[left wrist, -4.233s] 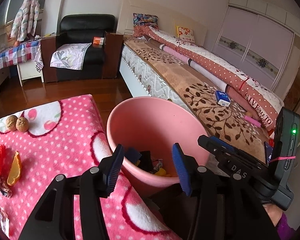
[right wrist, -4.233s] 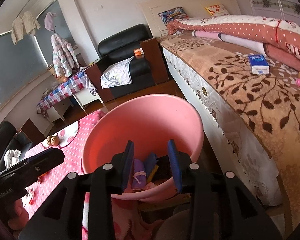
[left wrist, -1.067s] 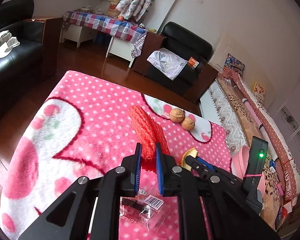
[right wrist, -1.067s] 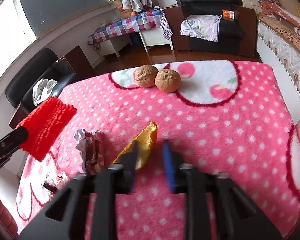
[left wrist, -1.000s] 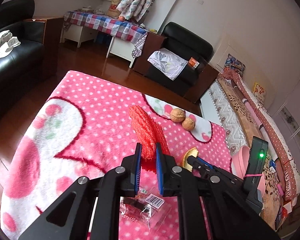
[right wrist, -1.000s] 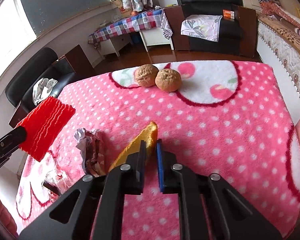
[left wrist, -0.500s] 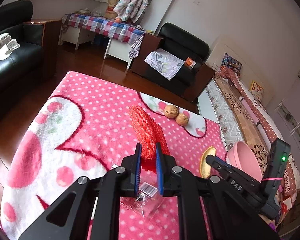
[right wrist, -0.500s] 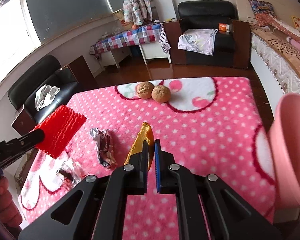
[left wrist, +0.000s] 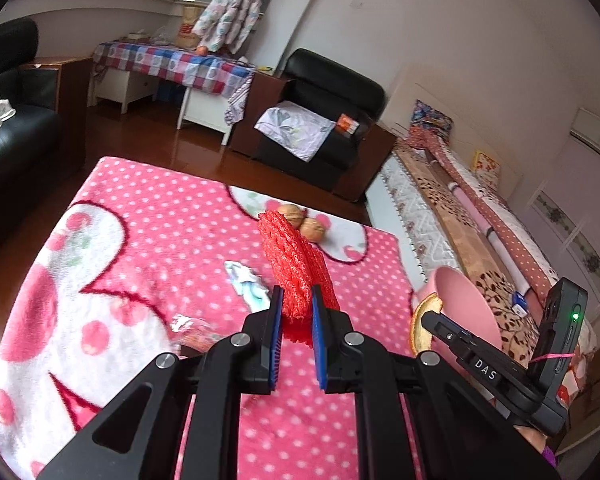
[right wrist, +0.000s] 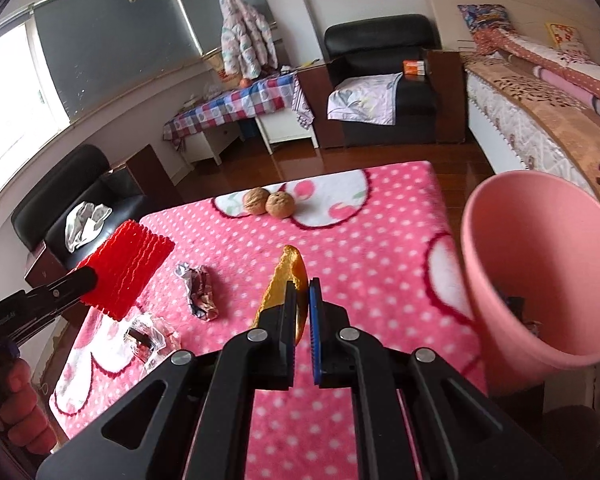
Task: Collect trash
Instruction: 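Carry the red sleeve and orange peel over the pink bucket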
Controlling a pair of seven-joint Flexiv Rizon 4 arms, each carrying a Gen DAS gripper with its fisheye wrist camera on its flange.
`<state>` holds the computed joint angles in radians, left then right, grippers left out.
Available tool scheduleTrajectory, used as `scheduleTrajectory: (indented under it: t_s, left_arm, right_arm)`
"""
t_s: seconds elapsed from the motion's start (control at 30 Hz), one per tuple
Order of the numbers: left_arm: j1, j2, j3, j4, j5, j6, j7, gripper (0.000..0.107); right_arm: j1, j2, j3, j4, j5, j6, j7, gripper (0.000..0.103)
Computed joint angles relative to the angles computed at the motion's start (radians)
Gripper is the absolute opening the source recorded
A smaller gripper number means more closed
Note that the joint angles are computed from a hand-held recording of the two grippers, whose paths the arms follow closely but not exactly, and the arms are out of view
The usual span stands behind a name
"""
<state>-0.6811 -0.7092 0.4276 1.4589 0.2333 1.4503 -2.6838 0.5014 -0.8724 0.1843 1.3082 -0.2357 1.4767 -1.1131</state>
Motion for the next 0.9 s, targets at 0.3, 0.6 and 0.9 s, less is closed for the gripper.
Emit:
scheduleTrajectory:
  t_s: [0.3,0.6,0.9]
  left_arm:
    - [0.000,-0.009,-0.034,-0.040,0.006,-0.006,0.038,0.012]
    - [0.027,-0.045,-0.102,-0.119,-0.015,-0.030,0.133,0.012]
    - [0.074,-0.117,-0.194,-0.258,-0.059,-0.069,0.281,0.012]
  right_arm:
    - [-0.003,0.048,-0.040,0.087,0.010,0.065,0.032,0.006]
    - [0.009,0.081,-0.125,0.149,0.002,0.143,0.118,0.006]
    - [0.049,0.102,-0.253,0.204,0.006,0.193,0.214,0.006]
